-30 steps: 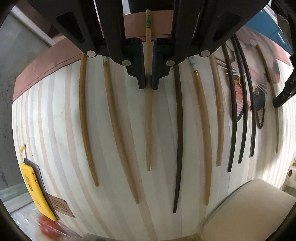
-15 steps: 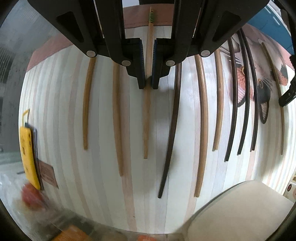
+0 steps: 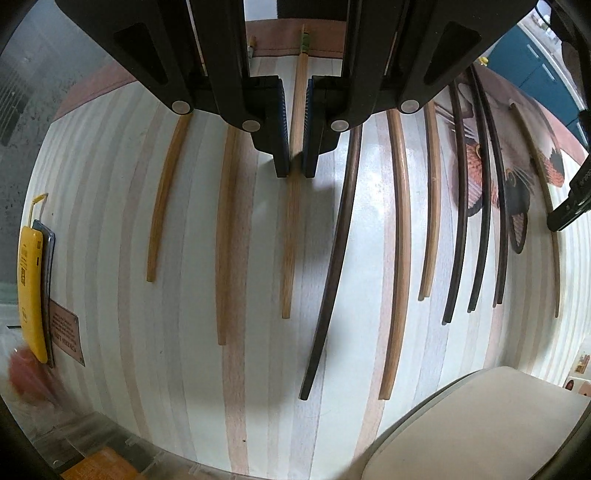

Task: Organize utensils
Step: 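Close the left tool on its wooden chopstick while the right tool closes on its own, then lift the left tool's chopstick over the beige holder while the right tool carries its chopstick there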

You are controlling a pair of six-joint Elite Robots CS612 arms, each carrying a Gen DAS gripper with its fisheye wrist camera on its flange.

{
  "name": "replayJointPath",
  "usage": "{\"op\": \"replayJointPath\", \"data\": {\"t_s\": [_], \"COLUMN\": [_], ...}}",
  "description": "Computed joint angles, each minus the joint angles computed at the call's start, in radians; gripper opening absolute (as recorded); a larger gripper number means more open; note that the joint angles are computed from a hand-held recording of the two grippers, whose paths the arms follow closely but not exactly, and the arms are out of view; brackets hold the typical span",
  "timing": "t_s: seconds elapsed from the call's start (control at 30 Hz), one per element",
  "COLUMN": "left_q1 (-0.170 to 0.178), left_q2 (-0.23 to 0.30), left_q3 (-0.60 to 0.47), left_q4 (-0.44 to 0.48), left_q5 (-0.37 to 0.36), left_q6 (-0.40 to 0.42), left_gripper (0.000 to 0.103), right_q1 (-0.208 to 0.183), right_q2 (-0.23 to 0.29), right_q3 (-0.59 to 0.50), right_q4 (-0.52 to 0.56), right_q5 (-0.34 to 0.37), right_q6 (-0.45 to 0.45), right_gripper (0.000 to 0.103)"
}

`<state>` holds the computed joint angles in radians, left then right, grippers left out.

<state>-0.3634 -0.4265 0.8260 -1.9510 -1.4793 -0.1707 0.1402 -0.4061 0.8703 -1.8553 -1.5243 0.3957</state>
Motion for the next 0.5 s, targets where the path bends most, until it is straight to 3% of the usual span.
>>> {"op": "replayJointPath", "data": {"t_s": [0.2, 0.5], "left_q1": [-0.005, -0.006], "left_q2": [-0.009, -0.108], "left_q3": [0.023, 0.186], "left_q4": [-0.052, -0.238], "left_q5": [0.021, 0.022], "left_q6": [-0.014, -0.019], "left_gripper": [0.005, 0.004], "right_q1": [-0.016, -0.026], "right_q2": [0.008, -0.097], "right_q3": [0.001, 0.173], "right_q4": [-0.037, -0.226], "right_q5": [0.01, -0.006], "right_q6": [0.028, 0.086], "right_gripper": [0.009, 0.007]}}
